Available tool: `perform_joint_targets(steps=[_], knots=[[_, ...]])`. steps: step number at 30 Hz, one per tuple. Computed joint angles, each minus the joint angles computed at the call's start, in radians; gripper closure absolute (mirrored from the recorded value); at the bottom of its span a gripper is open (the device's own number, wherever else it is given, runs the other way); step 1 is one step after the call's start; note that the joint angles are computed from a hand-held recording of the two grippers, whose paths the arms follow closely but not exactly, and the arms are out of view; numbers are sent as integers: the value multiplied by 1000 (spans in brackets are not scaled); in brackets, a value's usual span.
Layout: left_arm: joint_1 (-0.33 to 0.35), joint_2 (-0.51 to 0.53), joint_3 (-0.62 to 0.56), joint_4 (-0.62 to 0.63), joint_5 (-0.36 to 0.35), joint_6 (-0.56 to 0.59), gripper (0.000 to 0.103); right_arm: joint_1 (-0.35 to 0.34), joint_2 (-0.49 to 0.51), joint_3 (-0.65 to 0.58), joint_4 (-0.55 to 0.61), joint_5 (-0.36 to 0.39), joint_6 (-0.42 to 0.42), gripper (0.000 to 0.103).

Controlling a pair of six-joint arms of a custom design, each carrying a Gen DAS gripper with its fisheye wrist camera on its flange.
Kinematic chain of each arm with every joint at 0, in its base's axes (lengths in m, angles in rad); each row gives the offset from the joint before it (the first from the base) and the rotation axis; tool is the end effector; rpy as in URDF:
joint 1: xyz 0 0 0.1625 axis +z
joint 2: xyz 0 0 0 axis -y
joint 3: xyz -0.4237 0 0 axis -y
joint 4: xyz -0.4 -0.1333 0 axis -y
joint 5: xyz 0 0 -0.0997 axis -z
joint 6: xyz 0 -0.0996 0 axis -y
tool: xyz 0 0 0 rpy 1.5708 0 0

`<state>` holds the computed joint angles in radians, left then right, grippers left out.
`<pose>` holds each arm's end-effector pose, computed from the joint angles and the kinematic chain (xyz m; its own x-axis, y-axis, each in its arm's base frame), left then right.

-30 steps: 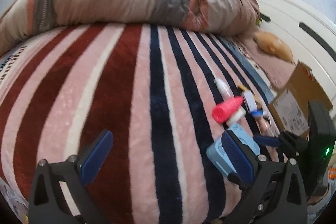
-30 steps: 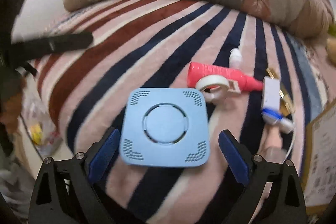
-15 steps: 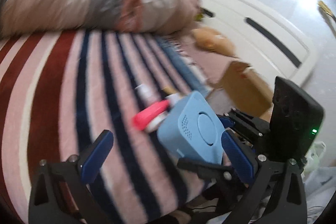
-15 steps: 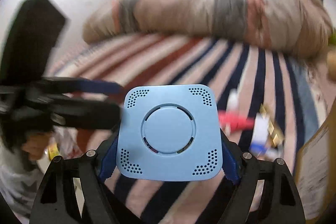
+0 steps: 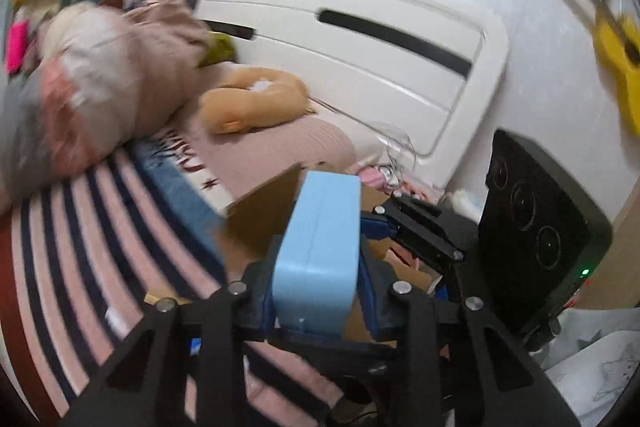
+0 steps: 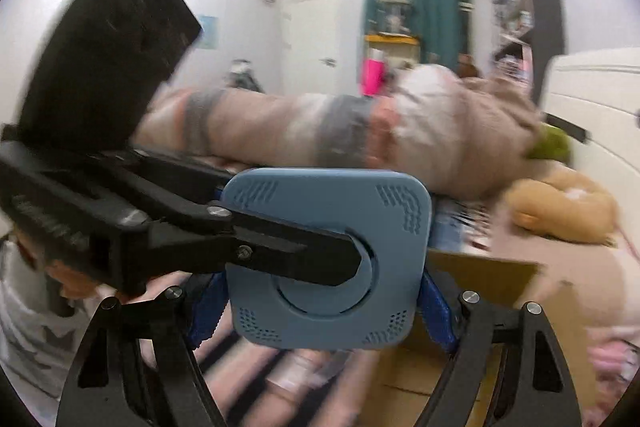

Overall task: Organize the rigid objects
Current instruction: 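Lower the blue device into the cardboard box and open the right gripper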

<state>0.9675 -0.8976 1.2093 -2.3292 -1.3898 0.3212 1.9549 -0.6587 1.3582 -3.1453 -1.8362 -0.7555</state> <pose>-0.3164 -0.7258 0.3258 -0.6489 0.7033 -0.2904 0.7552 0.5487 -0.3587 0.3912 -0.6819 0.1792 -0.5415 -0.5348 0.6487 -0.8400 0.3126 -0.4434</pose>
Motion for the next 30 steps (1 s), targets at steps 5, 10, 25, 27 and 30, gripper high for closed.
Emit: perform_joint_targets(steps=[5,10,25,27,30], knots=[[-20,149,-154,142,3,-16,74,-58,-84,36,101,-37,104,24],[-27,225,-233,253,21,-49,74,-99,-124,47,201,-73,155,24],[-22,197,-189,187,56,-81,33,-115,-137,66,174,-108,161,8],[-21,166,-155,146,57,-84,32,-107,-129,59,158,-111,150,8],[-23,101,-76,50,101,-93,25,-85,-114,54,119,-128,141,7]])
